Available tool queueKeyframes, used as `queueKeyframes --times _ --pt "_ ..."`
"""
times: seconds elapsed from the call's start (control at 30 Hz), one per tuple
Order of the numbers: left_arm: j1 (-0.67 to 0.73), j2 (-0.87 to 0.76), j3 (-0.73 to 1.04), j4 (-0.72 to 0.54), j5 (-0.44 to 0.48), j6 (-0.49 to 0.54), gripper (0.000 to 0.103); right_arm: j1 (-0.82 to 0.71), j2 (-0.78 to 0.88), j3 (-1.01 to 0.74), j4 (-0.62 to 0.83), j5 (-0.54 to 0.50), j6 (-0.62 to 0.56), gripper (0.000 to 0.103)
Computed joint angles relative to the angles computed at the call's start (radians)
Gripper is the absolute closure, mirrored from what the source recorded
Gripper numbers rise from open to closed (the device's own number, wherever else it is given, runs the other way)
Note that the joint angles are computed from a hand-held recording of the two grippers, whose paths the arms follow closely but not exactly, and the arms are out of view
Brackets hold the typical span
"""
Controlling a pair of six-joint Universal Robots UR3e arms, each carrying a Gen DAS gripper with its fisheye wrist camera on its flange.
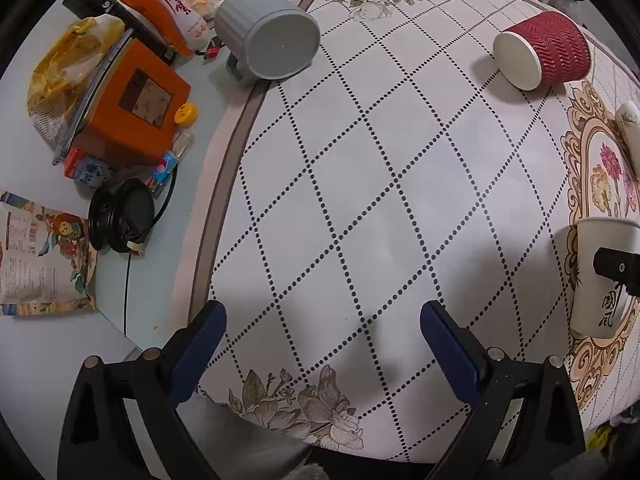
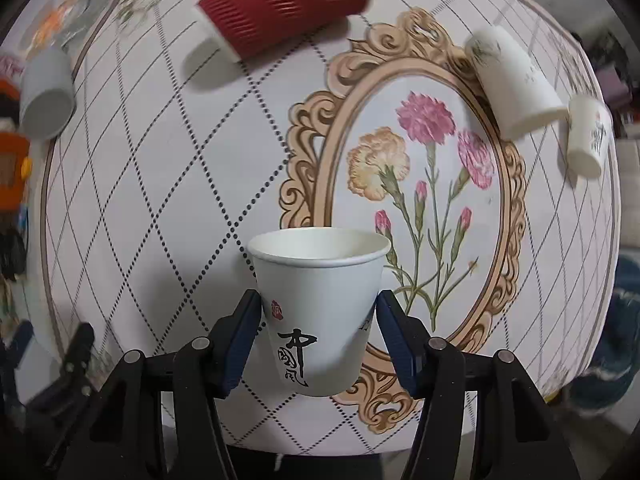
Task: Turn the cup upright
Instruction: 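Carry the white cup with the right gripper and lower it onto the flower oval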
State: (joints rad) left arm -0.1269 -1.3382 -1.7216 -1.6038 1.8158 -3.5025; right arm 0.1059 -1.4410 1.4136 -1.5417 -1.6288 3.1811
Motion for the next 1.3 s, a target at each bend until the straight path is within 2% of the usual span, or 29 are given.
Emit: queueKeyframes --times 0.3,0.47,0.53,0.63,0.8,0.97,1.17,1.3 --pt "0.021 -0.024 -0.001 0.035 -0.013 0.051 0.004 -0.064 -0.002 -0.002 0.008 0.067 0.042 0.042" --pt "0.060 -0.023 0.001 0.083 -0.034 0.079 0.004 -0.184 -0.136 0.137 -0.122 0.145 -0.016 0.043" --pt "0.099 -0.028 0.009 0.101 -0.071 0.102 0.004 -0.214 -0.181 0.178 -0.176 0.162 -0.025 0.043" --pt "0.147 -0.059 0.031 0.139 -0.122 0.136 0.002 -0.253 -0.246 0.249 -0.301 0.190 -0.039 0.043" --pt "0.155 -0.126 0.063 0.229 -0.131 0.161 0.000 -0.230 -0.265 0.333 -0.551 0.185 -0.016 0.043" --pt "0.123 -0.198 0.089 0.266 -0.093 0.160 0.000 -0.141 -0.198 0.440 -0.895 0.097 0.036 0.043" --pt "0.083 -0.198 0.059 0.279 -0.077 0.155 0.000 -0.096 -0.163 0.639 -1.260 0.007 0.036 0.044" --pt "0.058 -0.174 0.041 0.269 -0.071 0.156 0.000 -0.078 -0.223 0.722 -1.301 -0.014 0.019 0.043"
